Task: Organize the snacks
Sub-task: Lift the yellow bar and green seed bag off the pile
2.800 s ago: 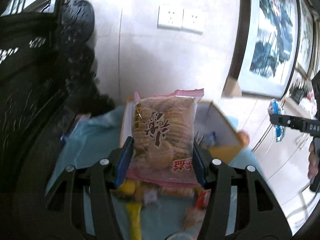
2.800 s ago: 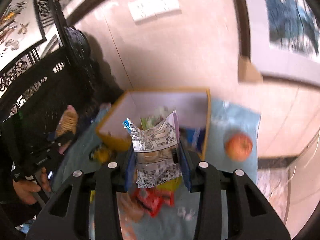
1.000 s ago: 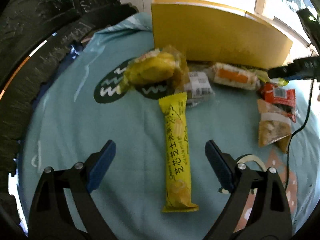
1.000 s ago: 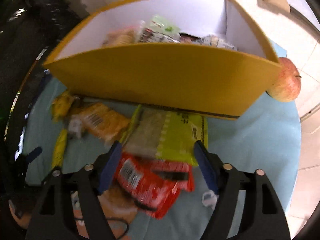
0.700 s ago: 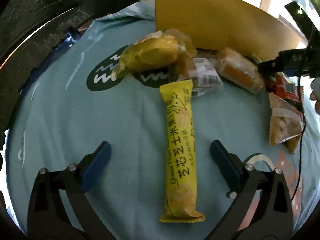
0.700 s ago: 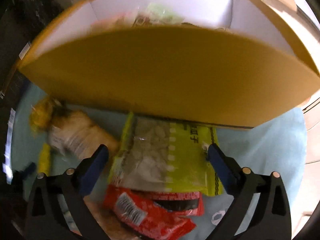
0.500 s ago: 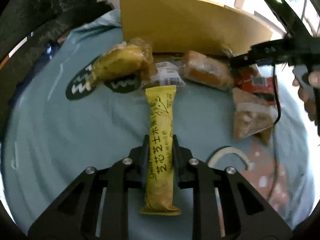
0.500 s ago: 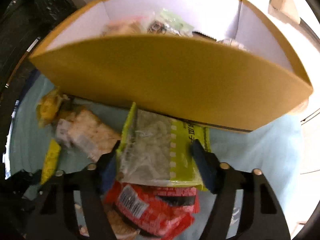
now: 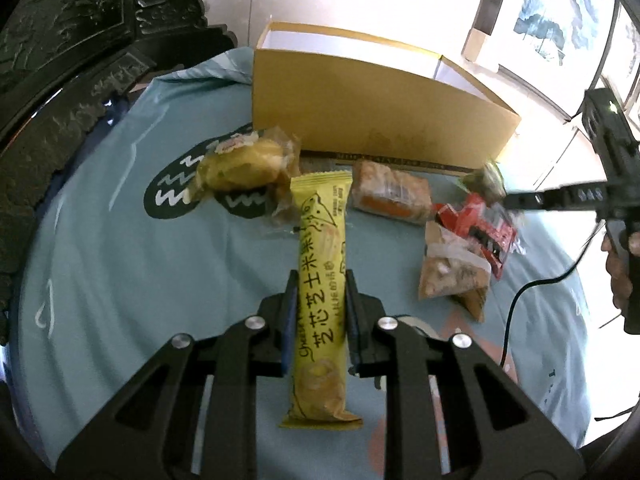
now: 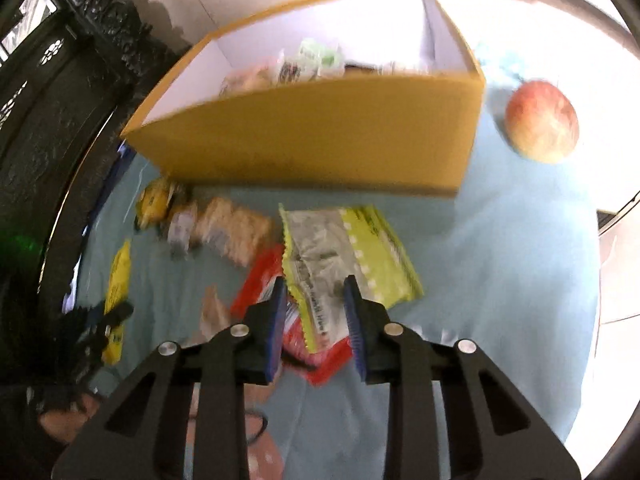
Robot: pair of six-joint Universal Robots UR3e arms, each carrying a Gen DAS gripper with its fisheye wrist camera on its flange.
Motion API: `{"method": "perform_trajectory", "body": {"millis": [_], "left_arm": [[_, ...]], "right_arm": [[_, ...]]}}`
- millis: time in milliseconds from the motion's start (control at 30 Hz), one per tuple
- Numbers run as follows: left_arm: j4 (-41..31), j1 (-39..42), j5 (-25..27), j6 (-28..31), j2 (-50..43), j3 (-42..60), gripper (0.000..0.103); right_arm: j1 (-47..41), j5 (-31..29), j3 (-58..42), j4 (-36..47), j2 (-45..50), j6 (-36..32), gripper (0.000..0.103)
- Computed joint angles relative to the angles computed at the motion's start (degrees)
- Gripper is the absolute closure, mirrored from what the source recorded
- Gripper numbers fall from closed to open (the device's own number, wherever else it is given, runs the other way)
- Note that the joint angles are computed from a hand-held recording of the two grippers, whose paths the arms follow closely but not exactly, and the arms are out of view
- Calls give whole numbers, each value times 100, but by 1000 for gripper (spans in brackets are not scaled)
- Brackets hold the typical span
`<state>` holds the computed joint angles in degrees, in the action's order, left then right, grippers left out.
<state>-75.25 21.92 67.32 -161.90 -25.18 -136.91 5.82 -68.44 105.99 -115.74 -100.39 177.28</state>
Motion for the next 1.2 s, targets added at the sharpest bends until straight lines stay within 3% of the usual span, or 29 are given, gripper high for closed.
{"method": "perform_trajectory", "body": {"millis": [33, 100, 167, 267, 333, 433, 500, 567, 600, 833, 933, 1067, 1133, 1167, 1200], "left_arm": [[25, -54, 46, -44, -10, -25, 83], [137, -157, 138, -136, -47, -102, 83], [110, -108, 130, -65, -46, -117, 82], [38, -87, 164, 8, -8, -142, 82], [121, -161, 248, -32, -80, -164, 82], [14, -118, 241, 16, -77, -143, 82], [-22, -100, 228, 29, -73, -133, 82], [-29, -88, 226, 15, -82, -145, 82], [9, -107, 236, -23, -124, -161, 82], [1154, -843, 428, -710, -993, -179, 82], [1637, -1243, 560, -992, -1406, -91, 82], [1804, -1501, 624, -1146, -1585, -38, 82], [1815, -1580, 667, -1167, -1618, -45, 82], [1768, -1565, 664, -1147, -1597, -52, 82], [1720, -1541, 650, -1126, -1562, -56, 82]], "right_arm": [[25, -145, 87, -60, -119, -101, 66], [339, -827, 180, -521, -172, -83, 34], [569, -1160, 43, -771, 37, -178, 26], [937, -1738, -398, -917, 770, -509, 1], [894, -1866, -582, -799, 1163, -698, 1], [426, -1302, -460, -779, 1293, -790, 1], [-81, -625, -324, -414, 1317, -595, 1], [-141, -547, -207, -434, 1236, -662, 5], [-219, -341, -198, -295, 1148, -718, 19], [-524, 622, -14, 401, 311, -1081, 67], [-551, 583, 129, 602, -66, -1131, 67], [-158, -367, 165, 227, -219, -797, 67], [-219, -526, 135, 346, -172, -1035, 58], [-339, -541, 232, 470, -283, -1195, 40], [-260, -735, 282, 418, -293, -1140, 35]]}}
